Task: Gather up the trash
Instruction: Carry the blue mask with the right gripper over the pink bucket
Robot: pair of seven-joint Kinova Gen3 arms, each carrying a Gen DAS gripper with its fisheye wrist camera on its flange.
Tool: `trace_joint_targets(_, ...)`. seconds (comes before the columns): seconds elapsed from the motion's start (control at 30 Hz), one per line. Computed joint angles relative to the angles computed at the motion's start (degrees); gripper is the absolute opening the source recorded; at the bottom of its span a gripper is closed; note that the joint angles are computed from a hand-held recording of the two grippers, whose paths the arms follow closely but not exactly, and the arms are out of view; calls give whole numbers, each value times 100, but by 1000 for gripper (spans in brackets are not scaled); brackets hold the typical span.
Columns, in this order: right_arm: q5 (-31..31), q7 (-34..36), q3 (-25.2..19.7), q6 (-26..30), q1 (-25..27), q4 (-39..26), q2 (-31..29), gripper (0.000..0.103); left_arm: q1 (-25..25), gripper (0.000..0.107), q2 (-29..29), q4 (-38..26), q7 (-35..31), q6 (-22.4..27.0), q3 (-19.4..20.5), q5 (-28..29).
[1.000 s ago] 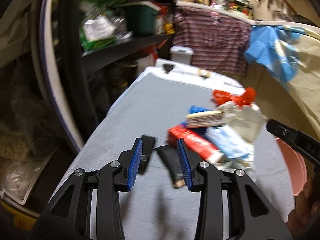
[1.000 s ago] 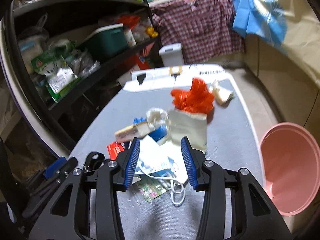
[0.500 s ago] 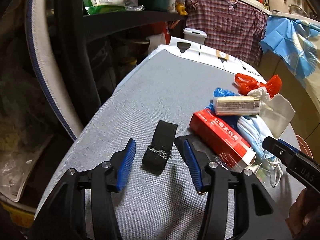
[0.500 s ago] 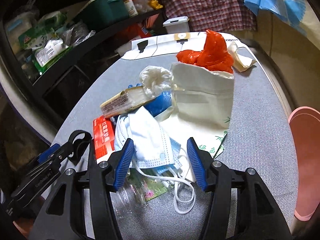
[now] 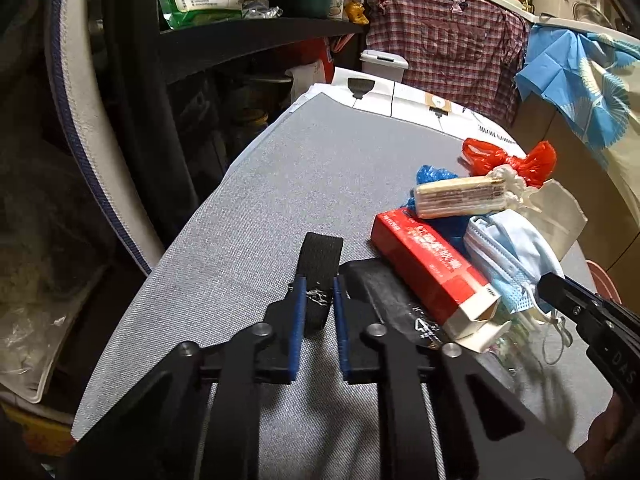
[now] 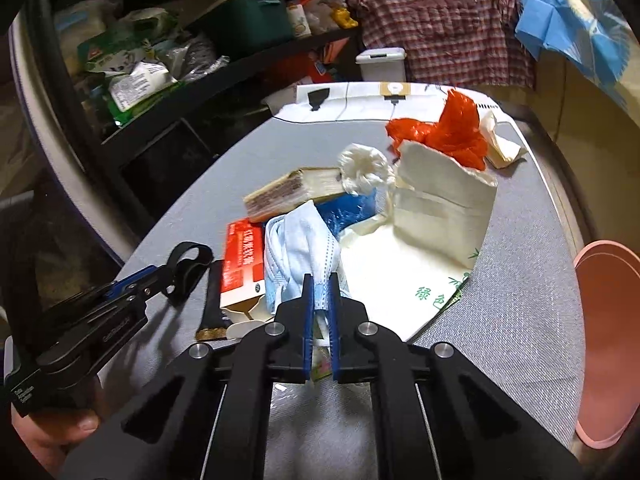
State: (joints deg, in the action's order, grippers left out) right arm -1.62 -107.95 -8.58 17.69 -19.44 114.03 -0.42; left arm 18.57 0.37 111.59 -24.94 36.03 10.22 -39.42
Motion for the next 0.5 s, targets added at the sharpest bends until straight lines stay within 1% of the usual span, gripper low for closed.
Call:
trace_joint_targets(0.03,-22,11,-2,11,-2,17,-55,7,-5,7,-38,11,-23,-11,-4,29)
trace_joint_targets(0.07,3,-22,-10,23,-5,23,-93,7,-13,6,-79,27,-31,-27,0,50)
trace_joint_targets(0.17,396,-430,-113,90,33,64,-245,7,-70,6,-162,46,-110,-74,21,157)
trace_joint_targets(0.23,652,-748,-189,161,83,82,-348,7,-173,7,-262,111,-251,-254,-16,386)
trace_joint_targets(0.3,652,-845,-183,212,109,111,-458,7,-262,25,-274,135,-270,-283,18,432)
trace_joint_targets(0.33,661,-884,-191,213,127,140,-517,7,-291,47,-265,163,-156,-293,55,328)
trace_joint_targets(0.37,658,-890,-192,203,141,174,-572,7,-421,53,-283,228,-31,-345,168,190)
trace_joint_targets(0.4,664,-896,-201,198,158,199,-624,7,-444,53,-262,247,1,-377,180,126)
trace_joint_targets(0.43,664,-893,-209,193,174,215,-657,7,-362,53,-227,225,-61,-378,89,150)
trace_joint_targets(0.5,617,-852,-203,163,188,252,-717,7,-390,53,-145,188,-277,-428,28,317)
